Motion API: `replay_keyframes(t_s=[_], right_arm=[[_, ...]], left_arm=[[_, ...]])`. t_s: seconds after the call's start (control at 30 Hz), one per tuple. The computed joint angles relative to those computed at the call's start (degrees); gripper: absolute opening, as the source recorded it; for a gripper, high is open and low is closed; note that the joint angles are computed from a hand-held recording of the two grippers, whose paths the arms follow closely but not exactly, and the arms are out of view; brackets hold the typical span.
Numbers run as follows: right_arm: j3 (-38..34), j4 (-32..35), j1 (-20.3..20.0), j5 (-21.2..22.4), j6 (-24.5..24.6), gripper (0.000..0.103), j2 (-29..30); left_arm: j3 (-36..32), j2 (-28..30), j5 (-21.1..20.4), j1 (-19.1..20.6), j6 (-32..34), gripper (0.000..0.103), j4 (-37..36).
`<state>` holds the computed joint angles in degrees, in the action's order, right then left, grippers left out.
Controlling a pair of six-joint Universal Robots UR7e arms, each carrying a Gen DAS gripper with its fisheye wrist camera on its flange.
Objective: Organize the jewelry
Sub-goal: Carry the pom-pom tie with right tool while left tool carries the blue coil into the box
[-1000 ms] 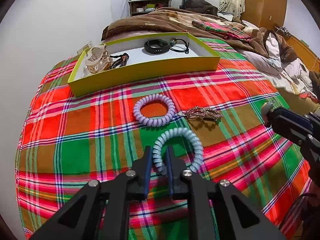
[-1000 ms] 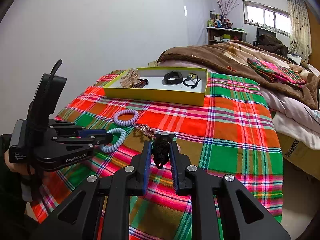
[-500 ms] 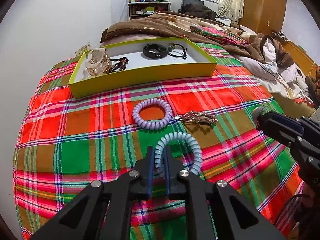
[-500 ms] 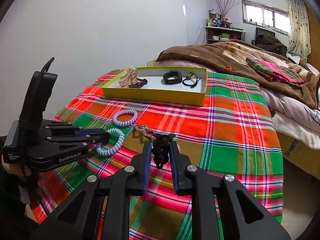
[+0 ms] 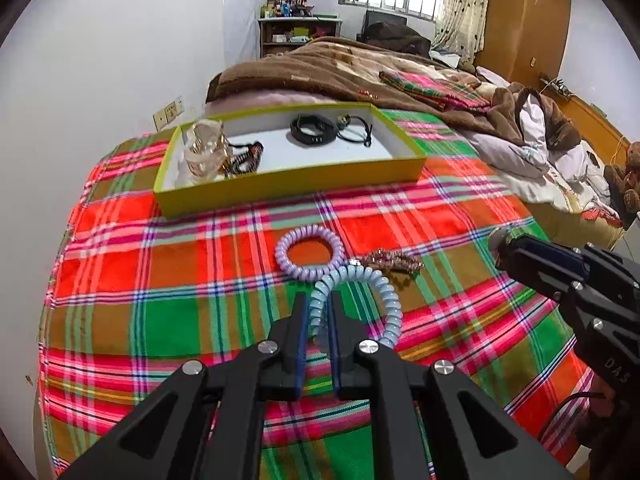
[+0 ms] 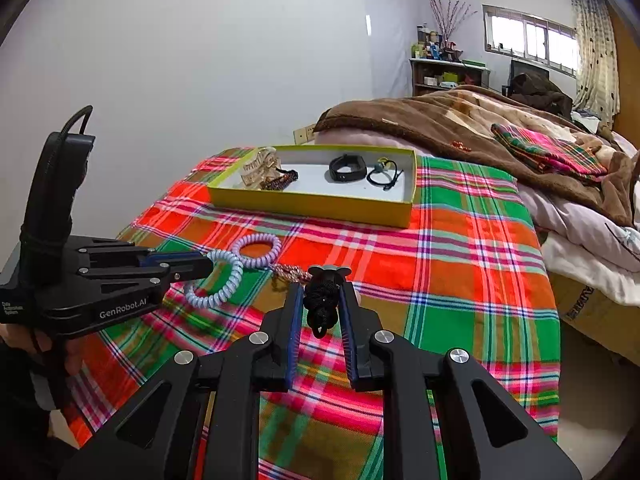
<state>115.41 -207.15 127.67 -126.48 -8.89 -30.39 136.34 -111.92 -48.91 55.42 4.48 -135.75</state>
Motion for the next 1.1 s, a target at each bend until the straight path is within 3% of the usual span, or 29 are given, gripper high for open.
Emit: replay_keyframes(t_s=[0.47, 1.1], right_arm=[[-3.8, 1.7, 0.3, -1.0, -1.3, 0.019, -1.0], [-17.2, 10.5, -3.7, 0.4, -4.5, 0.019, 1.8]], left_arm=[[-4.1, 2.1, -0.4, -0.9, 1.8, 0.01, -1.7], [-18.1, 16.5, -4.3, 6.3, 8.5, 0.01, -10.1]])
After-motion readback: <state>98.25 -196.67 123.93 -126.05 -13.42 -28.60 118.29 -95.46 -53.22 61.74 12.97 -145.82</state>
